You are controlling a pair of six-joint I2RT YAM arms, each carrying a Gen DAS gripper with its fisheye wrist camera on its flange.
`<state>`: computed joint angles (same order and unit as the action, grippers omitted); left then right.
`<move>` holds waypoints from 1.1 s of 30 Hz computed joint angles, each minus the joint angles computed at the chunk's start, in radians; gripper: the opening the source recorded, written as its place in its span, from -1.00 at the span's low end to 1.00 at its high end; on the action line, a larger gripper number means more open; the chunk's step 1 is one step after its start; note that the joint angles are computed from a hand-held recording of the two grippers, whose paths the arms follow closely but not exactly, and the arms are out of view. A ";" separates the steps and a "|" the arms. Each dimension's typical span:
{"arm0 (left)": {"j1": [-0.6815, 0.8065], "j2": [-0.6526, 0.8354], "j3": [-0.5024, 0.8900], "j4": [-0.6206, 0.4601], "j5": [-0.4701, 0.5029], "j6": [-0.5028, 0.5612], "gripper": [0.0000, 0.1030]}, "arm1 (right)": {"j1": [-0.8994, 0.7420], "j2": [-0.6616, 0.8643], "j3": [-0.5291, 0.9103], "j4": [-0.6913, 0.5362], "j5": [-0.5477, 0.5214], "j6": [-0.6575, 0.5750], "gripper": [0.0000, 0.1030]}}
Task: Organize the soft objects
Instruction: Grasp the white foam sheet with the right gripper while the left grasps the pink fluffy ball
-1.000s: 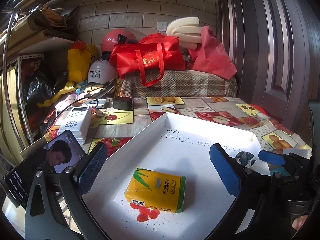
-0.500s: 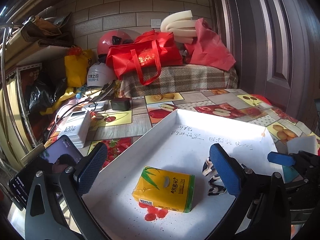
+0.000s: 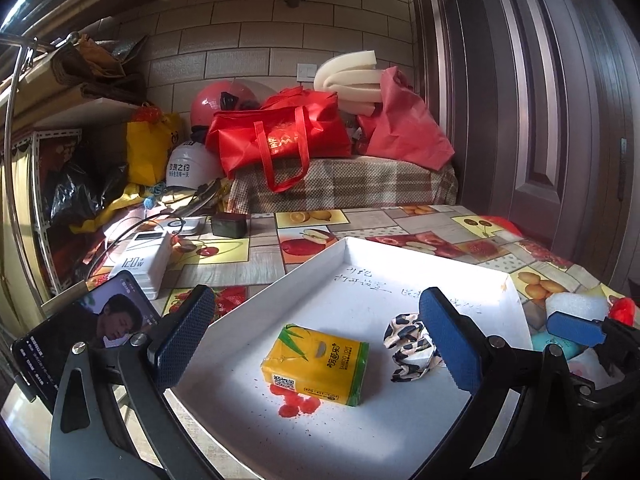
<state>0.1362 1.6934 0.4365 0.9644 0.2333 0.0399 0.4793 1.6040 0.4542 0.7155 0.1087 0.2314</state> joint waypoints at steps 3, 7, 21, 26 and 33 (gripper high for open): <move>-0.027 -0.029 -0.029 -0.006 -0.004 0.011 1.00 | -0.006 -0.069 -0.096 0.079 -0.003 -0.035 1.00; -0.053 -0.064 -0.066 -0.003 0.004 0.001 1.00 | -0.050 -0.188 -0.224 0.152 0.010 -0.069 1.00; -0.172 -0.191 -0.137 -0.147 0.147 0.003 0.99 | -0.726 -0.521 -0.335 -0.127 -0.290 -0.091 1.00; -0.281 -0.236 -0.109 -0.323 0.207 0.089 0.99 | -0.966 -0.405 -0.247 -0.240 -0.521 -0.142 1.00; -0.511 -0.216 -0.041 -0.495 -0.020 0.158 0.98 | -0.948 -0.566 -0.282 -0.414 -0.732 -0.467 1.00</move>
<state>-0.3753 1.4772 0.3952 0.4699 0.2131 0.1983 -0.4685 1.0382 0.1723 0.3015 -0.6228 -0.2356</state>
